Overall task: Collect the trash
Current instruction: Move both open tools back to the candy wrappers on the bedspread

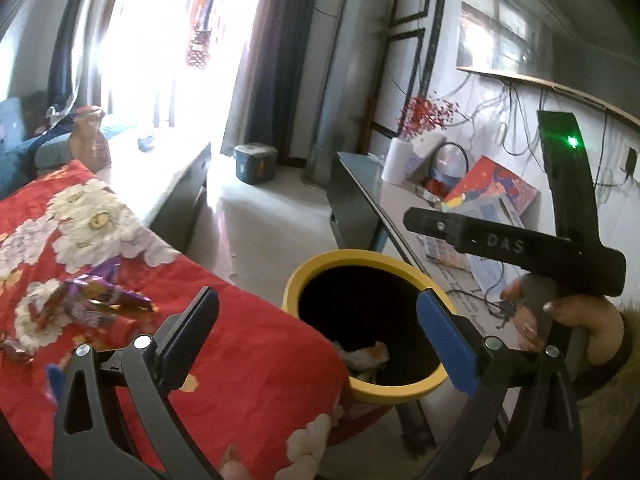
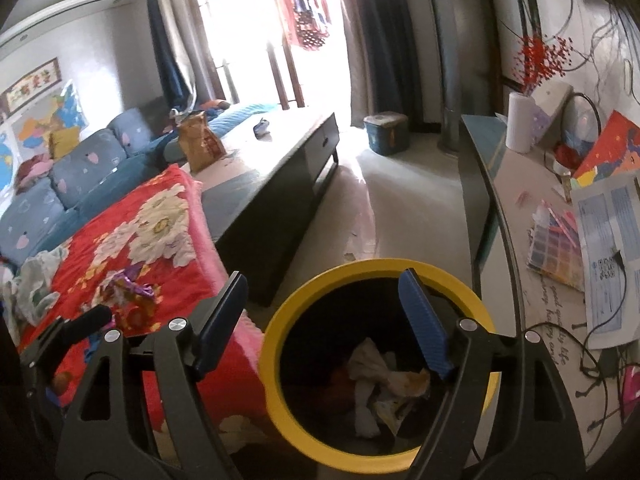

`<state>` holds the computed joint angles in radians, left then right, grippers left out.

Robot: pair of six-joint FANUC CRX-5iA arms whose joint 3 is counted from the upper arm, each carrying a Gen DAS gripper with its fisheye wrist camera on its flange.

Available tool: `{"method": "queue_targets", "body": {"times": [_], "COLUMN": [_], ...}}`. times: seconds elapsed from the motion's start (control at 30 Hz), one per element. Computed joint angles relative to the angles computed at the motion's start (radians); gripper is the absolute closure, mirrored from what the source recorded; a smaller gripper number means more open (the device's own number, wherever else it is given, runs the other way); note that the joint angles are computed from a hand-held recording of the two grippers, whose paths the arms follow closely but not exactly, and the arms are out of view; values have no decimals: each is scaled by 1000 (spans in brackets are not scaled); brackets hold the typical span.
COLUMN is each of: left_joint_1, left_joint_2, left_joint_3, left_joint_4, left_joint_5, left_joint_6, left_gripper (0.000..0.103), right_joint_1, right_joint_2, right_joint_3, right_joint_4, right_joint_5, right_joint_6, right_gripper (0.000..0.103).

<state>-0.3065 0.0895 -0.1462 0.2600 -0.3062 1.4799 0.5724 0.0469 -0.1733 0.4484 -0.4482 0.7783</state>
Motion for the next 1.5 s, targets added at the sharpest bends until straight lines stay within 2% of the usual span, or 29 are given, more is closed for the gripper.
{"method": "queue_targets", "body": {"times": [0.47,0.73,1.0,1.5], "left_joint_1": [50,76,97,158], "left_joint_2": [-100,-136,-165,-217], "left_joint_3": [-24,-42,-50,-86], "left_joint_4": [-207,-258,-322,-365], "left_joint_5": [-2,-1,-7,-4], "left_joint_6": [245,322,409,497], "left_gripper": [7,7,7,7], "right_joint_1": [42,63,88,134], "right_joint_2": [-19,-23,-19,1], "right_joint_3": [16,19,44,93], "right_joint_4": [-72,-93,-173,-263], "right_joint_5": [9,10,7,-21], "right_joint_6": [82,116,209,352], "right_gripper": [31,31,31,31]}}
